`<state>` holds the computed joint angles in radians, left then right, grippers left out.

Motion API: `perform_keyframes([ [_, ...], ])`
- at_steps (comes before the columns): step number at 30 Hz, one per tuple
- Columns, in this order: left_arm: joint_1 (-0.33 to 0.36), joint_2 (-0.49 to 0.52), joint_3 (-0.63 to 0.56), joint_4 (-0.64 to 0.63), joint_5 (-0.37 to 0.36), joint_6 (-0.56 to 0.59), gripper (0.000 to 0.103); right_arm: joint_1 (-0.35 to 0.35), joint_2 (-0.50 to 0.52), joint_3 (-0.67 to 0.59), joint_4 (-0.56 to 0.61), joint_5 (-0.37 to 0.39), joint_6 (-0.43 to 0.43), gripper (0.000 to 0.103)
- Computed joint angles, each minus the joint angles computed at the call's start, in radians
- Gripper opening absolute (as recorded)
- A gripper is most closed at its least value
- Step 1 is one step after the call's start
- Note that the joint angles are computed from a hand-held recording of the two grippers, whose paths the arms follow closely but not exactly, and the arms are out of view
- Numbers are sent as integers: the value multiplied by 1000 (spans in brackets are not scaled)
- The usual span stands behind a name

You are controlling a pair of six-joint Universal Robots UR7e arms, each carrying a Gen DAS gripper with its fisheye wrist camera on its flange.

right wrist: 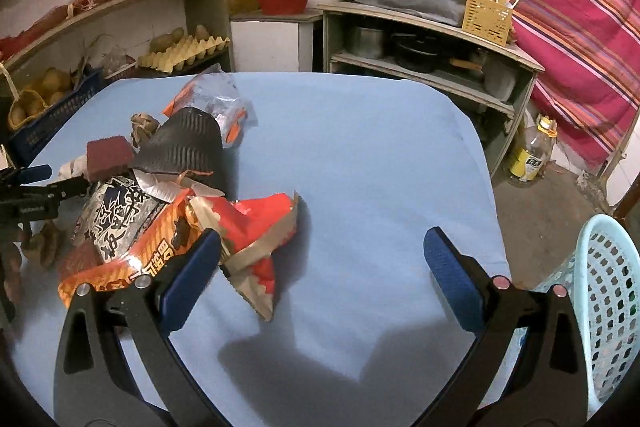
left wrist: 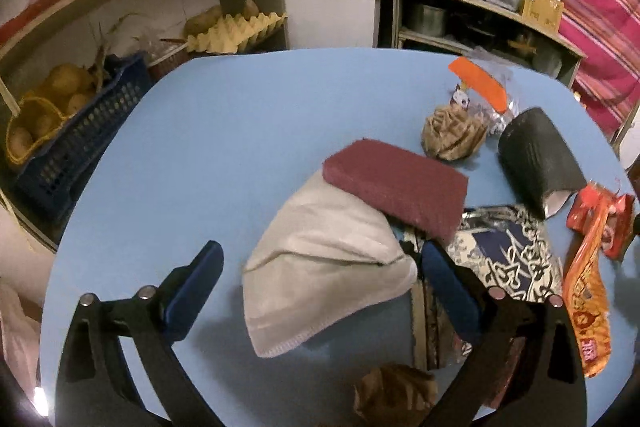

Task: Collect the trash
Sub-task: 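Grasp the beige cloth with the left tool while the right tool grasps the red chip bag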

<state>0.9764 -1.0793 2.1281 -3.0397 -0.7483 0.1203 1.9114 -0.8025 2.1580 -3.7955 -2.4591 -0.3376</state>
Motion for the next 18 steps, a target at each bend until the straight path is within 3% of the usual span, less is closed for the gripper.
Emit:
perform_keyframes([
  [7,24,7,-39,54,-52,6,72,3,-11,2,23,-6,9,99],
  [11,22,-2,-29,37,-75,29,55,13,-9,1,20,-10,-4,99],
  [18,30,-23,-23,39,-97,11,37,30,0,-2,45,-2,-5,99],
])
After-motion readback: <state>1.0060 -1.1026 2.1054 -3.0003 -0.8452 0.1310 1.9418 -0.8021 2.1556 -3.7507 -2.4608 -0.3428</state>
